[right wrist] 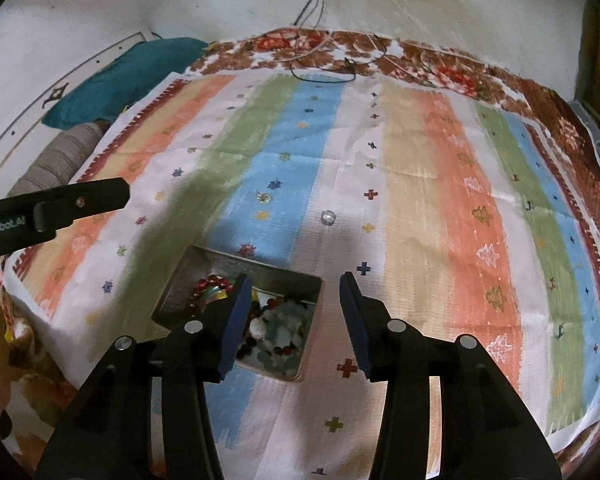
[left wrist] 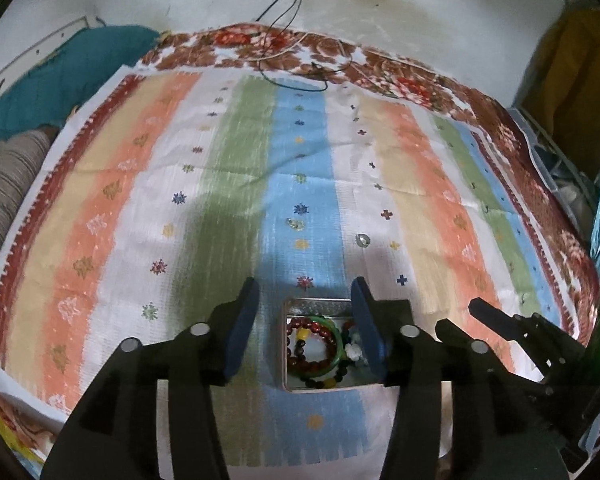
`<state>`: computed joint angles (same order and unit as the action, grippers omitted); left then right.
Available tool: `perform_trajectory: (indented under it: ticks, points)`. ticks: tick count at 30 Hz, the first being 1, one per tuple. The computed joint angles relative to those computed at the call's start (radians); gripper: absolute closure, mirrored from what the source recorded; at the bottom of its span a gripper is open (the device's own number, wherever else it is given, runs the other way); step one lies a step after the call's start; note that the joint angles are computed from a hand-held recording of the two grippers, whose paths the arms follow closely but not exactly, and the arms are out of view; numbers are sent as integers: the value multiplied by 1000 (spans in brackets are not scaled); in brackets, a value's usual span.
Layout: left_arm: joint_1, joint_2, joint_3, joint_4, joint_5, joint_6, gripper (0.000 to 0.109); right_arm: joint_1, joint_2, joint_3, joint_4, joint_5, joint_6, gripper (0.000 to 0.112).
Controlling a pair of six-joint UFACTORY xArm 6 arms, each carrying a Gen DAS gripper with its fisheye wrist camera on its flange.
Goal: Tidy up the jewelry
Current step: 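Lower both bracelets into the tin and open both tools, then move both open tools toward the gold ring and clear glass ring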
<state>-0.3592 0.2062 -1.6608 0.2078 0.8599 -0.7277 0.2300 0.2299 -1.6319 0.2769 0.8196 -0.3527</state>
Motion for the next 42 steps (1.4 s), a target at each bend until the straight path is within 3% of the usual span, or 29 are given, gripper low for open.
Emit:
perform_trajectory:
  ticks: [8,16,36,42]
  points:
    - [10,99,-126,-18,59,43,46,-9,82,-110,-10,66,31,58]
    - [47,213,-260,-91,127,106,46,-5,158,-209,-27,95,54,55]
    - [78,531,-696,-141,315,173,46,1,426,-576,-60,270,113,55]
    - [85,680,-932,-125,419,170,46,3,515,-708,-65,330,127,55]
